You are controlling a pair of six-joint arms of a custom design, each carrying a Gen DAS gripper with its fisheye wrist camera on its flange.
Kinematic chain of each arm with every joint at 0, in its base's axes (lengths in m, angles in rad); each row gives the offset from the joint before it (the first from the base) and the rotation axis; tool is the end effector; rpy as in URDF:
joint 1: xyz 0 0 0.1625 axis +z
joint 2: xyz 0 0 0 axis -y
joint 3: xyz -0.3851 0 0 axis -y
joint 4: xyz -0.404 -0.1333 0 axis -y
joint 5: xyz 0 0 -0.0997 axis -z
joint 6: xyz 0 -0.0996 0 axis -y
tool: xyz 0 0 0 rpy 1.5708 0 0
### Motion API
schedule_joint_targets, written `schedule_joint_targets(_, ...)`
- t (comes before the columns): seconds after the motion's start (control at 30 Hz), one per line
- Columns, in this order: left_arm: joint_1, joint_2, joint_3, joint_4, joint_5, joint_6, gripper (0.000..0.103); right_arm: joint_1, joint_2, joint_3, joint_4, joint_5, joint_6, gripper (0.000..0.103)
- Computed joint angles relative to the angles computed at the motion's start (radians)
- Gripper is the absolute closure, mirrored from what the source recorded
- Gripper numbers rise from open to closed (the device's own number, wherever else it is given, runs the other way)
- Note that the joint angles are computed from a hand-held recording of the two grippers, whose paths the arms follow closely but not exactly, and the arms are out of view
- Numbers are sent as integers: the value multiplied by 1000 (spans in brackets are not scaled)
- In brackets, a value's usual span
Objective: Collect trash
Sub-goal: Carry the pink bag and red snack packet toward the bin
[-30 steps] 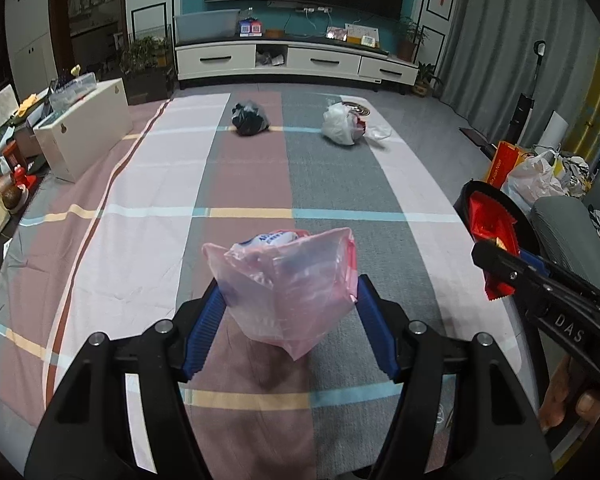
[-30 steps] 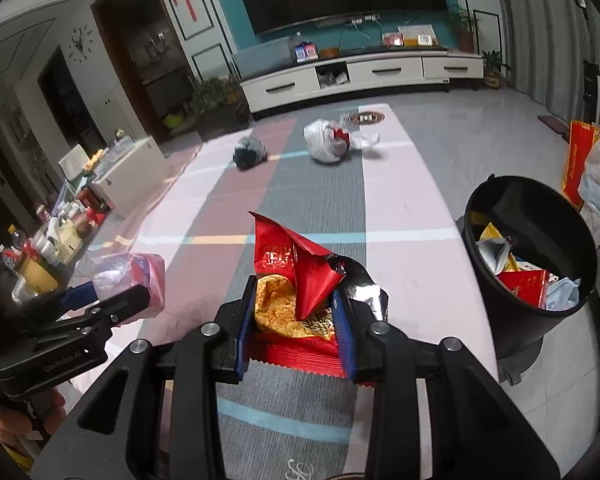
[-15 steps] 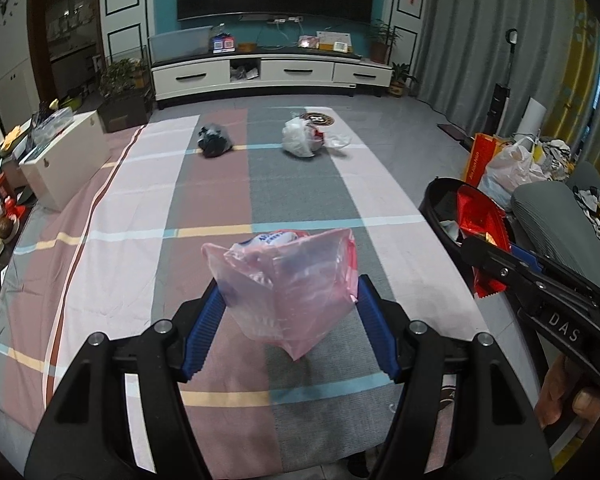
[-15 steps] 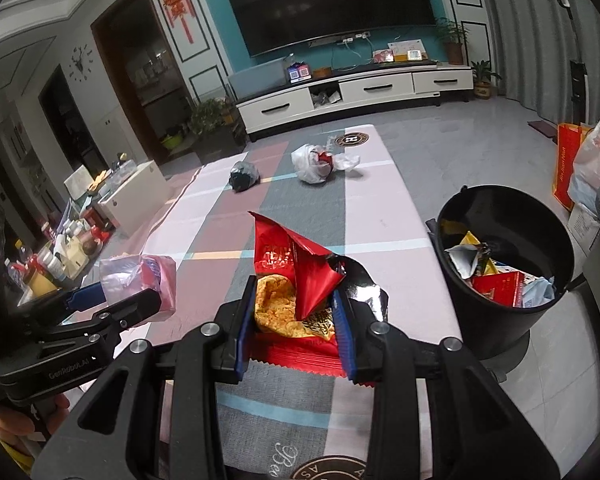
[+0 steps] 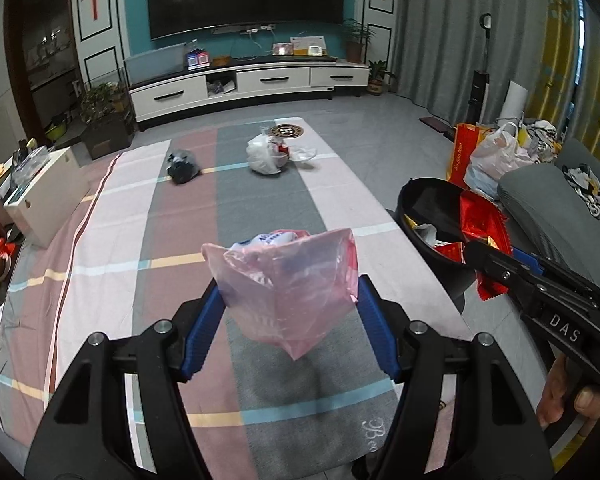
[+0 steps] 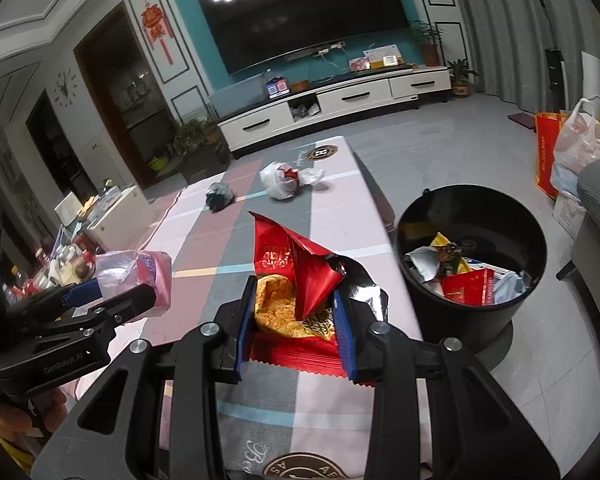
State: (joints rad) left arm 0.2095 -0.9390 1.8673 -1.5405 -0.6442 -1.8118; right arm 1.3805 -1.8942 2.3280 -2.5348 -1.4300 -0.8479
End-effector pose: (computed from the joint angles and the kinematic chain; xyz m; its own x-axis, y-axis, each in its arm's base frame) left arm -0.4231 -0.3077 0.0339 -0.6688 -0.2887 -0.6851 0.3661 0.6741 -0.6415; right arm 0.0727 -0.4011 0.3232 -0.7744 -0.5575 0.2991 -0.6312 0.6486 -0.4253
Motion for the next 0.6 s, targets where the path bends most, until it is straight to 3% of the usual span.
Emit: schedule_joint_targets(0.6,64,108,-90,-149,41,246,36,-100,5,-49,-20,55,30,67)
